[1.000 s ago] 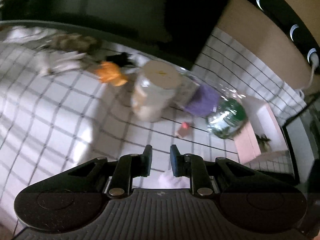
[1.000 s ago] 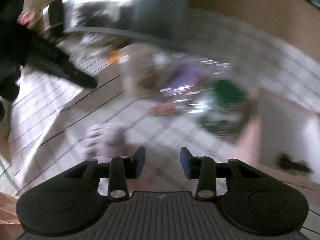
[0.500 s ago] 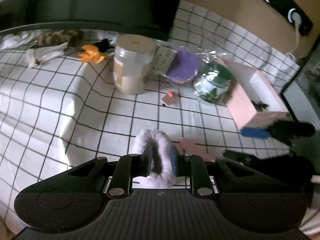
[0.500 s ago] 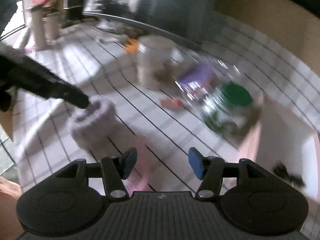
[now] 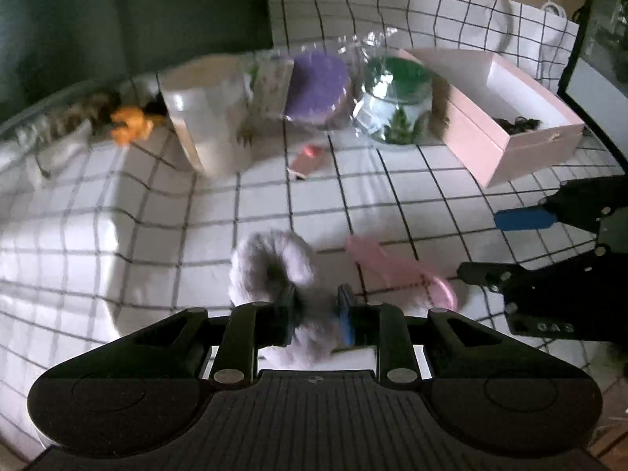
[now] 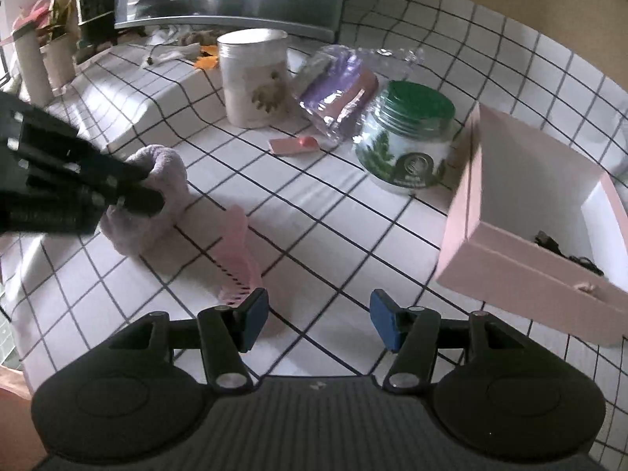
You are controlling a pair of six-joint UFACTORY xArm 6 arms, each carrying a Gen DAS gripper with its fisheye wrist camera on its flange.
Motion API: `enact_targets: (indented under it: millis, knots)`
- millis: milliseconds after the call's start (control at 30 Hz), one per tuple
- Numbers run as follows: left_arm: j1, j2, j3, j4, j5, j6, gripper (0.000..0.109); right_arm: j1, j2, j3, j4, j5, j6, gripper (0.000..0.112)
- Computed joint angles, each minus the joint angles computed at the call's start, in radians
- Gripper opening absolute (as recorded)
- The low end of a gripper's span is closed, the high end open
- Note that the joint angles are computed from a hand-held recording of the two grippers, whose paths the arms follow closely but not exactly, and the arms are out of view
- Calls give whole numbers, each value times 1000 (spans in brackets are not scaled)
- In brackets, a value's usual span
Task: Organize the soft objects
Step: 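Grasp the lavender scrunchie with the left tool while the right tool nears the pink comb, then grasp the pink comb with the right tool while the left tool holds the scrunchie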
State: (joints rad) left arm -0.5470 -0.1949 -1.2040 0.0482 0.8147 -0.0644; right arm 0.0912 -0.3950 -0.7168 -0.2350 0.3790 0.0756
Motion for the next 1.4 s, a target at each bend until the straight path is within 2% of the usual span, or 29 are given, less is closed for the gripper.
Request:
enact_targets:
  millis: [100,300,467,600,800,867,900,1000,1400]
  knots:
    - [12,1,5,-70,11,42,27,-5,9,4,9,2,29,58]
    - [31,15,9,-36,-15,-26,27,-4,19,12,22,-21,55,63]
    - [54,26,9,-115,-25,20,25,42,6,18,171,-90,-110,63]
    - [67,10,18,-160,-32,59,23,80,46,-19,256,-86,-189,62]
    - [92,-7,24,-191,-6,90,22,101,125,-61,147,-99,-125,54]
    - [102,-17,32,-210,2,112,22,103,145,-87,98,-60,-88,47]
    - [106,-23,37,-216,3,119,22,107,151,-96,93,-37,-86,39]
    - [116,-35,44,-233,6,133,22,111,143,-98,93,-17,-92,26]
    - [114,-22,-18,-305,32,209,22,101,68,-111,129,39,-98,26]
